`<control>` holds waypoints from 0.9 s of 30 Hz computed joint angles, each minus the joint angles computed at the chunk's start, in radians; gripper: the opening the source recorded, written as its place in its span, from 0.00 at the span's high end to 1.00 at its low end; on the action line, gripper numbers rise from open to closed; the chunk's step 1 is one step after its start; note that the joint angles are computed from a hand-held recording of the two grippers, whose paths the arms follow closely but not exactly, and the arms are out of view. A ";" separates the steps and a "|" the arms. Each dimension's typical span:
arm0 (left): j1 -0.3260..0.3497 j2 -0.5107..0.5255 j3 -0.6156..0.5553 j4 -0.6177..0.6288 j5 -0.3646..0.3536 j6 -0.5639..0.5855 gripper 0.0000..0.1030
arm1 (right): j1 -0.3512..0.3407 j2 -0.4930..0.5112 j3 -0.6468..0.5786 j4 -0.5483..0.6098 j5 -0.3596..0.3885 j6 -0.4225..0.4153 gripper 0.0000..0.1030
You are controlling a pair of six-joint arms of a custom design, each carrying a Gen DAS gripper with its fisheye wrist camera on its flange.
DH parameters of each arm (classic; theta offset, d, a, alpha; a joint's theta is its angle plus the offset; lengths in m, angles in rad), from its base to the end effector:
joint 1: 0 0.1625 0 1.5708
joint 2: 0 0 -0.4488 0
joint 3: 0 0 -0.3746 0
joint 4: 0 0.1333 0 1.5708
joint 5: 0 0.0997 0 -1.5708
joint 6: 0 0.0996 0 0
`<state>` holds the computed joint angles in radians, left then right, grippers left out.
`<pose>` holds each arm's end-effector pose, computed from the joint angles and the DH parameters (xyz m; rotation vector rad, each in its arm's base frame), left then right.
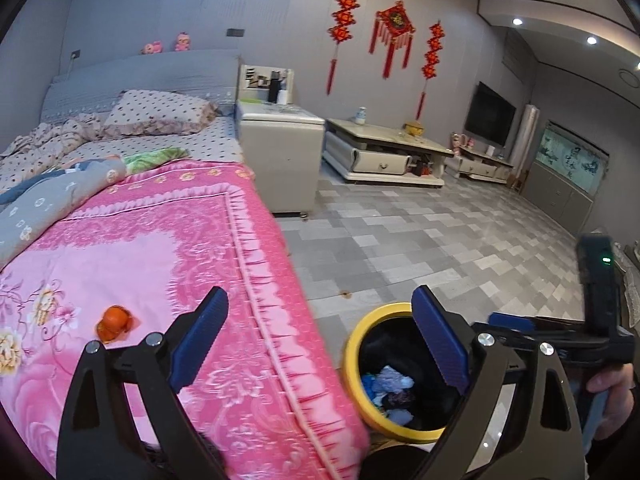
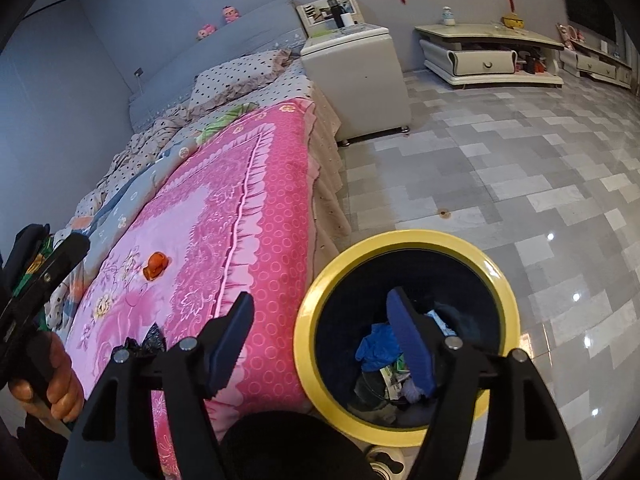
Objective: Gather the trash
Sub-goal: 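Move both open tools back over the orange and black bag on the bedspread, then grasp the orange with the left tool while the right tool grasps the black plastic bag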
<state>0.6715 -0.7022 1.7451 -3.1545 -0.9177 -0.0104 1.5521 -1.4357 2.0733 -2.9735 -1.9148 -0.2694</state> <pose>-0.3942 -0.5608 0.1123 0.8969 2.4508 -1.0336 0.0904 -0.5001 0.3856 0.1415 -2.5438 0.9487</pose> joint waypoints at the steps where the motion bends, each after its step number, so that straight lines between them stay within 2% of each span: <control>1: 0.011 -0.008 0.000 0.010 0.019 0.003 0.14 | 0.014 0.010 0.000 0.004 0.004 -0.006 0.33; 9: 0.121 -0.059 -0.019 0.090 0.137 0.046 0.14 | 0.105 0.114 -0.019 0.054 0.040 -0.034 0.31; 13: 0.169 -0.060 -0.041 0.089 0.186 0.110 0.14 | 0.142 0.175 -0.039 0.085 0.067 -0.052 0.27; 18: 0.244 -0.059 -0.103 0.186 0.168 0.111 0.14 | 0.190 0.247 -0.050 0.102 0.074 -0.098 0.27; 27: 0.327 0.000 -0.219 0.311 0.166 0.107 0.14 | 0.252 0.373 -0.075 0.121 0.061 -0.218 0.25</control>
